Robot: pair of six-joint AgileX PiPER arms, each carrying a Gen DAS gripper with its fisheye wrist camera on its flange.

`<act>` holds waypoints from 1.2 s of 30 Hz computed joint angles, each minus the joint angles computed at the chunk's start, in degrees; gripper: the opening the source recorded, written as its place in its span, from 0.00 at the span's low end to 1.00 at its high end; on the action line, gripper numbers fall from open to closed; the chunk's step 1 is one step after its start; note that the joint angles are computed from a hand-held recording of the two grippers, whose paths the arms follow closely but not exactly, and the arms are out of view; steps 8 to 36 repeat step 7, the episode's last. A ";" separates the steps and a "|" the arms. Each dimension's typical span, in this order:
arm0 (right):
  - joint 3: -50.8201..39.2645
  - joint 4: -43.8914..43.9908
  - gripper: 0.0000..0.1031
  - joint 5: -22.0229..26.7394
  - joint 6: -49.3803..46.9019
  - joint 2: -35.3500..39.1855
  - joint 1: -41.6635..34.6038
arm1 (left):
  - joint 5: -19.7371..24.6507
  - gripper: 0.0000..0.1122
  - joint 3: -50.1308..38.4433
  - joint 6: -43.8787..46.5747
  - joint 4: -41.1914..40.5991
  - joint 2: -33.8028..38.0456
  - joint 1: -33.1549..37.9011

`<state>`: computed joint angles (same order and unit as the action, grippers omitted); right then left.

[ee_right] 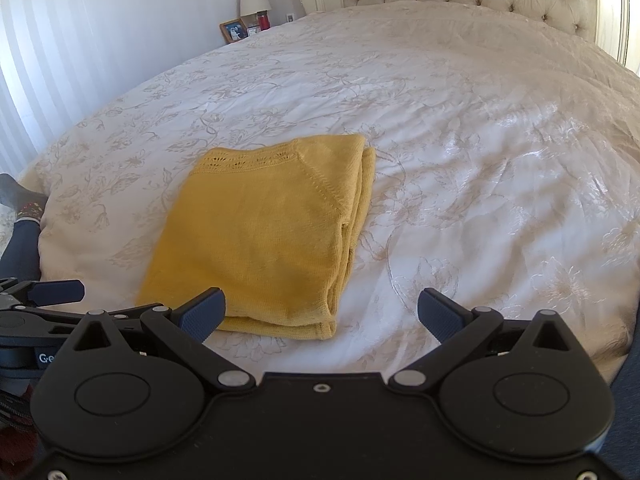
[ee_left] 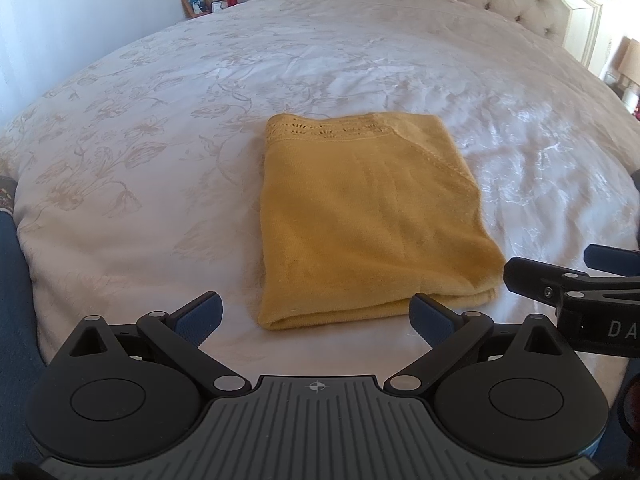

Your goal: Fold small clothes

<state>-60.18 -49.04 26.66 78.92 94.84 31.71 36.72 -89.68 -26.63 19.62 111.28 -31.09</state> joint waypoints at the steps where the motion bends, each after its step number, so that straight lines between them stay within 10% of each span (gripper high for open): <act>1: 0.02 0.06 0.99 -0.09 0.01 0.00 -0.02 | 0.04 0.90 -0.04 -0.02 -0.04 0.01 -0.02; 36: 0.16 0.38 0.99 -0.25 0.01 0.01 -0.20 | -0.01 0.90 -0.12 0.29 -0.06 0.12 0.03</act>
